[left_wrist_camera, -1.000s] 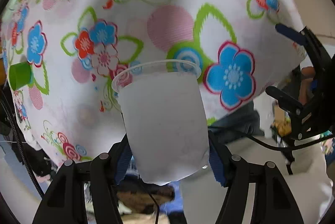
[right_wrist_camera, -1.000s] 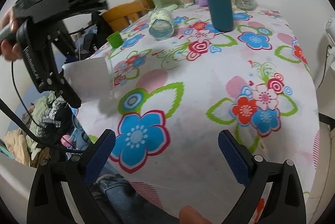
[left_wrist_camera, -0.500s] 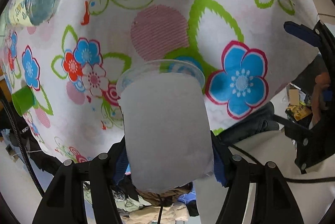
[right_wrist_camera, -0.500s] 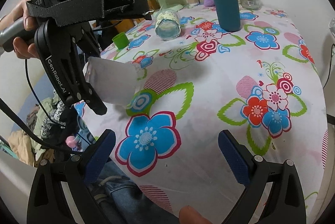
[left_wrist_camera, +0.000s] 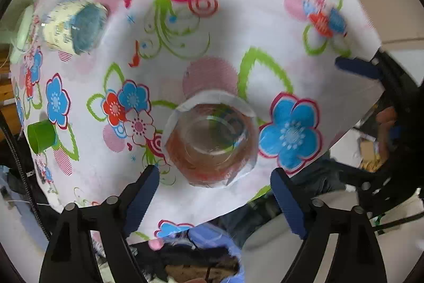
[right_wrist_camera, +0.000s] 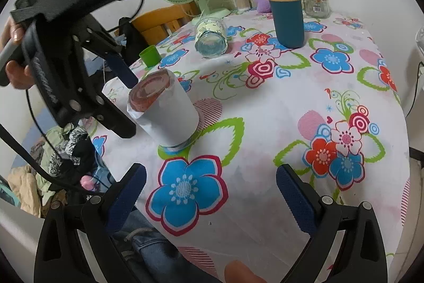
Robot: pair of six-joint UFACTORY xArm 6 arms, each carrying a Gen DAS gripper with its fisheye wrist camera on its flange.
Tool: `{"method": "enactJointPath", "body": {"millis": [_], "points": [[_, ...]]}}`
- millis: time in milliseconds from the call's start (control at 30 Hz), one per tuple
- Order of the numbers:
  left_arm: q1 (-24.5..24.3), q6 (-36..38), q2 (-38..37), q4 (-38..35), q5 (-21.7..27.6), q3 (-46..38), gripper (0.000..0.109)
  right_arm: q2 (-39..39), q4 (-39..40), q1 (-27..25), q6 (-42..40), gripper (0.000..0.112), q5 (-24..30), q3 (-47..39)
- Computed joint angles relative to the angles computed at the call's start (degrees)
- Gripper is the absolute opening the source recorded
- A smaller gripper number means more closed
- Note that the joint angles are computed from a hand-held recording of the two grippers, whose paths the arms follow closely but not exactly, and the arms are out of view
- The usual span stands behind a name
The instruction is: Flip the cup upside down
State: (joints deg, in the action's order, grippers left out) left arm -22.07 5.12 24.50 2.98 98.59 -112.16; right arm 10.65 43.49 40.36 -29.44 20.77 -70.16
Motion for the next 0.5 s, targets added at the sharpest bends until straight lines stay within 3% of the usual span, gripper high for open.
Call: {"method": "enactJointPath", "body": {"millis": [500], "points": [[4.9, -6.2, -22.7, -5.9, -26.5, 27.9, 0.095, 0.9, -17.9, 0.9, 15.8, 0.103, -1.9, -3.1]]}}
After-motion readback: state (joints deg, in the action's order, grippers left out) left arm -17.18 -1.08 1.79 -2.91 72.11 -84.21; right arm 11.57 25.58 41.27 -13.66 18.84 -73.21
